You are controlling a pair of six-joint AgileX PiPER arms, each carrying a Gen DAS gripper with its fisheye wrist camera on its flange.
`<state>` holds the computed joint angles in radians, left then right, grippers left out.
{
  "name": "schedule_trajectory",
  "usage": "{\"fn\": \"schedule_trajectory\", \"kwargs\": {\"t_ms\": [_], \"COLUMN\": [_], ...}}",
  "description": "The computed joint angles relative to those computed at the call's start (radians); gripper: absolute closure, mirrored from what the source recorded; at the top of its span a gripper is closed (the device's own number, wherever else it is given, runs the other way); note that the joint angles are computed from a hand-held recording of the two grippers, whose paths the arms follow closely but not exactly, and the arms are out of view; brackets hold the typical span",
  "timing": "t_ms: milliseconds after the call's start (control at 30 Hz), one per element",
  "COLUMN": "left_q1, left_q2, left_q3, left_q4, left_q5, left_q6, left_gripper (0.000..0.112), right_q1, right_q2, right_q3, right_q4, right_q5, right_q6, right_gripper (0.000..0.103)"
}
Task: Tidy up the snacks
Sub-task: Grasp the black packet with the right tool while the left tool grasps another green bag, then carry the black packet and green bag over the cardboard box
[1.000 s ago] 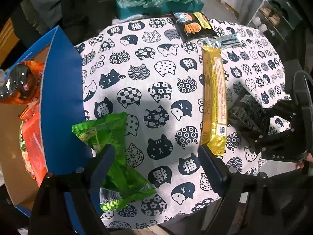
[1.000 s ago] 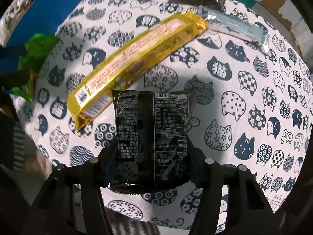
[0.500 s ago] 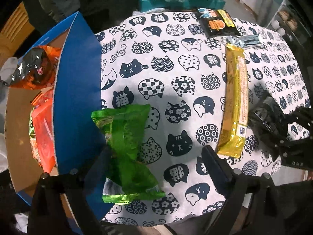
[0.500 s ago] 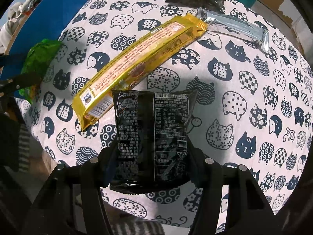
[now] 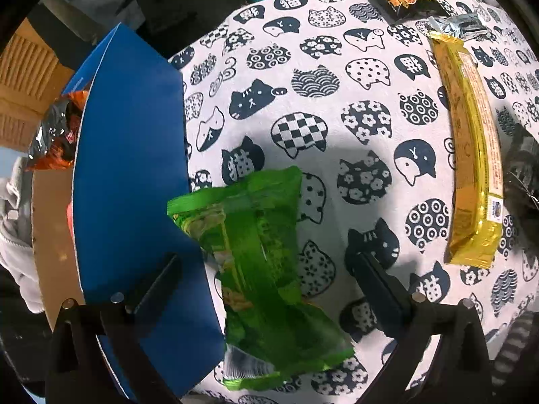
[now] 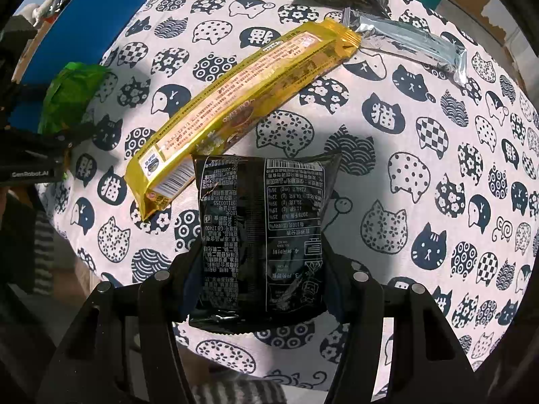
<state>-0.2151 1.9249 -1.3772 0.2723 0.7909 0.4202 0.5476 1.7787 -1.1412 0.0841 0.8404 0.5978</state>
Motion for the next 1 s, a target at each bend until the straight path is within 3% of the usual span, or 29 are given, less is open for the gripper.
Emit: {"fn": "schedule_trajectory", "kwargs": {"t_ms": [100, 133, 167, 300, 400, 700, 1000], "left_q1": [0.017, 0.025, 0.025, 0.023, 0.054, 0.122, 0.105], "left_q2": [-0.024, -0.021, -0.021, -0.024, -0.022, -0.018, -0.125], "left_q3": [0.007, -0.010, -0.016, 0.007, -0.013, -0.090, -0.042], "left_q4": [-0.072, -0.122, -0.132, -0.098, -0.144, -0.295, -0.372], "left_q5": [-0.001, 0.039, 0.071, 0.053, 0.059, 0.164, 0.193], "left_q6": [0.073, 0.114, 0.115, 0.088, 0.118, 0.277, 0.332], "left_gripper": [0.018, 0.049, 0.055, 0.057, 0.072, 0.076, 0.076], "right_q1": [0.002, 0.001, 0.001, 0.004, 0.013, 0.039, 0.070], "right_q2": [0.001, 0.002, 0.003, 0.005, 0.004, -0.041, -0.063], "right_q3": [-0.004, -0.004, -0.010, -0.021, -0.041, -0.104, -0.183], "right_q4": [-0.002, -0.002, -0.002, -0.007, -0.017, -0.109, -0.161], "right_q5": [0.003, 0.003, 0.010, 0.024, 0.043, 0.104, 0.166], "right_q6": [0.002, 0.002, 0.003, 0.010, 0.024, 0.129, 0.183], "right_gripper": [0.043, 0.043, 0.043, 0.043, 0.043, 0.044, 0.044]}}
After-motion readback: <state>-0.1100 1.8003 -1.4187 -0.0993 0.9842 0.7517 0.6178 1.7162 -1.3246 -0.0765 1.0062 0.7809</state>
